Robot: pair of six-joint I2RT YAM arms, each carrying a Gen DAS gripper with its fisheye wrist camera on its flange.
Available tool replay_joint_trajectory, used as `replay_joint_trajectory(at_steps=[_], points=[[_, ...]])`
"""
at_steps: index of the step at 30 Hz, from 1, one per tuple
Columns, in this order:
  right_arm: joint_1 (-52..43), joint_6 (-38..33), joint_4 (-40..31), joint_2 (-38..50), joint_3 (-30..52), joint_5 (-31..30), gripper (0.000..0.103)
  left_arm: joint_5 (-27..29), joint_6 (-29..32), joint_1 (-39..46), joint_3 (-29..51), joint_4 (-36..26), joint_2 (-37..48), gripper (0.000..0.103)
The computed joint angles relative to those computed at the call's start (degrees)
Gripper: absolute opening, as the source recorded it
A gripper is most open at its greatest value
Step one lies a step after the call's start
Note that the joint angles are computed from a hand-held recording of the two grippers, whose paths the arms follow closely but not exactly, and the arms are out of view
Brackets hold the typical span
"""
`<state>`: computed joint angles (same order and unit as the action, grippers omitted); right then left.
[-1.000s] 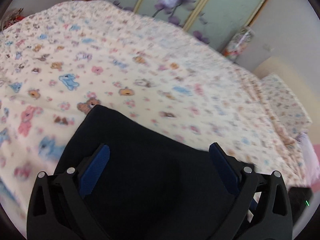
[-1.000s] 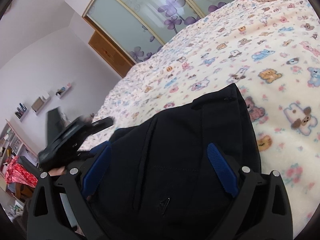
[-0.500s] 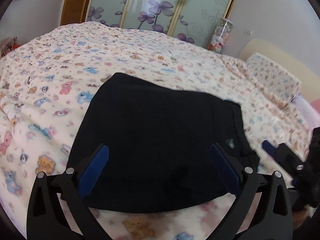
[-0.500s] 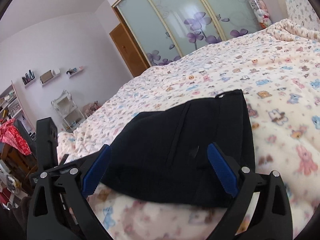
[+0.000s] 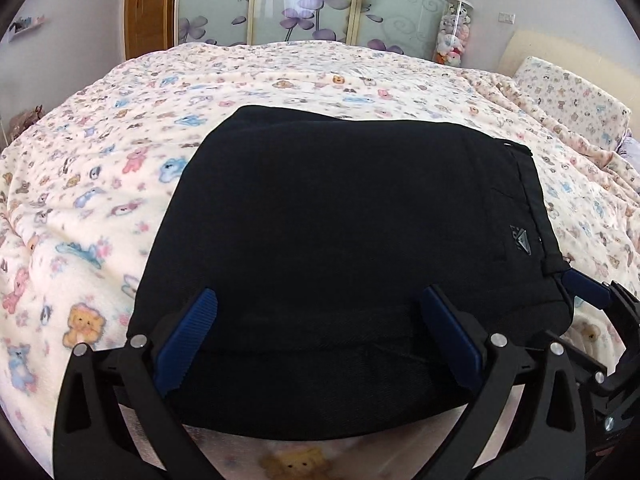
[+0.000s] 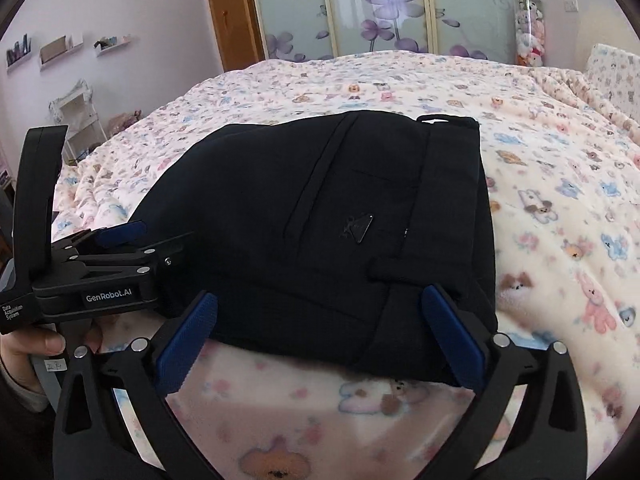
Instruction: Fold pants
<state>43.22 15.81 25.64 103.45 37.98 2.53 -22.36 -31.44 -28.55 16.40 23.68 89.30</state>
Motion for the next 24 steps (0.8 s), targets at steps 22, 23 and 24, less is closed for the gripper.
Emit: replay_joint_trajectory(at_steps=[22, 23, 24], points=[[-12.6, 11.0, 18.1, -7.6, -9.8, -12.7, 0.102, -2.7, -0.5, -1.9, -1.3, 1.7, -0.6, 0.101], [-15.6, 13.1, 16.6, -6.3, -8.1, -15.9, 0.102, -2.8, -0.6, -2.0, -1.3, 1.7, -0.6, 0.101], [-19.5, 16.6, 15.9, -3.2, -5.7, -21.3, 0.102, -2.8, -0.6, -2.0, -1.3, 1.7, -0.6, 0.101]])
